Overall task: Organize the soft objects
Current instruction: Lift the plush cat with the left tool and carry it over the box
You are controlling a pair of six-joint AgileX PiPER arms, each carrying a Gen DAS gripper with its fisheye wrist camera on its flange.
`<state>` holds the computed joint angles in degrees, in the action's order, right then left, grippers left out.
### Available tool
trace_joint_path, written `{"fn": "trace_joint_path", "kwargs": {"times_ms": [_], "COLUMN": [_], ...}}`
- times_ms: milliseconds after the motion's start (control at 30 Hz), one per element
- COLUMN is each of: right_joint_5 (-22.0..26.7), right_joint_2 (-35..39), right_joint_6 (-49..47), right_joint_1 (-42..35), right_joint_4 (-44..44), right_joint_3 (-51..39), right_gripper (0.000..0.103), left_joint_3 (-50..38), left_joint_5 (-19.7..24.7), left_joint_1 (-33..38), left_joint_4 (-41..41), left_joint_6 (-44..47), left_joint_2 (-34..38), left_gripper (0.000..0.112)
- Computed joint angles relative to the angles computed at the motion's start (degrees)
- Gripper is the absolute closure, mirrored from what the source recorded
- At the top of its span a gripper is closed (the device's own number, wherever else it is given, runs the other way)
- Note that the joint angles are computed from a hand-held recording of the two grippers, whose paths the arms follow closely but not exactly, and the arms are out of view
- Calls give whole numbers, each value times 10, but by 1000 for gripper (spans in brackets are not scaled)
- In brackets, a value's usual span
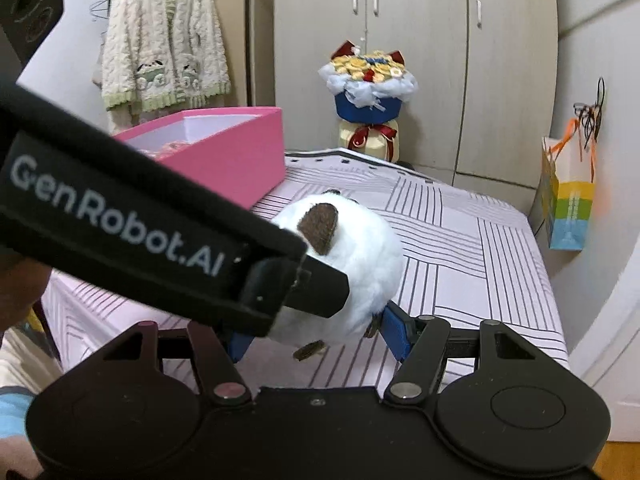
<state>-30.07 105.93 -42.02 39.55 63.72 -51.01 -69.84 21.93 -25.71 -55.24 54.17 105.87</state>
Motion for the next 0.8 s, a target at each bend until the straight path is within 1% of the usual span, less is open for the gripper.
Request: {"fn": "trace_joint_path", "kwargs": {"times_ms": [33,67,167,267,400,600,700,800], "right_joint_5": [5,-4,-18,-22,-18,1,28,60], "right_joint_2": [-9,-16,-37,-55,-59,-16,21,59], "right_joint_6": [-19,-19,-58,-114,-180,-254,-292,-340], "right_joint_1": [6,17,47,70,86,92,81,72], "right_joint_4": [16,20,60,106,140,139,145,177], "right_joint_3": [-1,8,6,-15,-60,-158,-225,-293], "right_gripper": [34,34,34,34,34,34,34,34], "left_joint_3": [15,25,64,84,99,99,86,56], "left_joint_5": [3,8,18,33,55,49,57,70], "left_joint_1": [5,11,32,57,99,152,185,218], "left_joint_4": [-9,-17,-74,-109,-149,-189,-198,-187], "left_joint_6": [15,29,105,155,213,263,275,267], "left_joint_2": [-14,-25,-65,-98,-131,-153,-149,-132], "left_gripper": [58,58,58,58,58,58,58,58]}}
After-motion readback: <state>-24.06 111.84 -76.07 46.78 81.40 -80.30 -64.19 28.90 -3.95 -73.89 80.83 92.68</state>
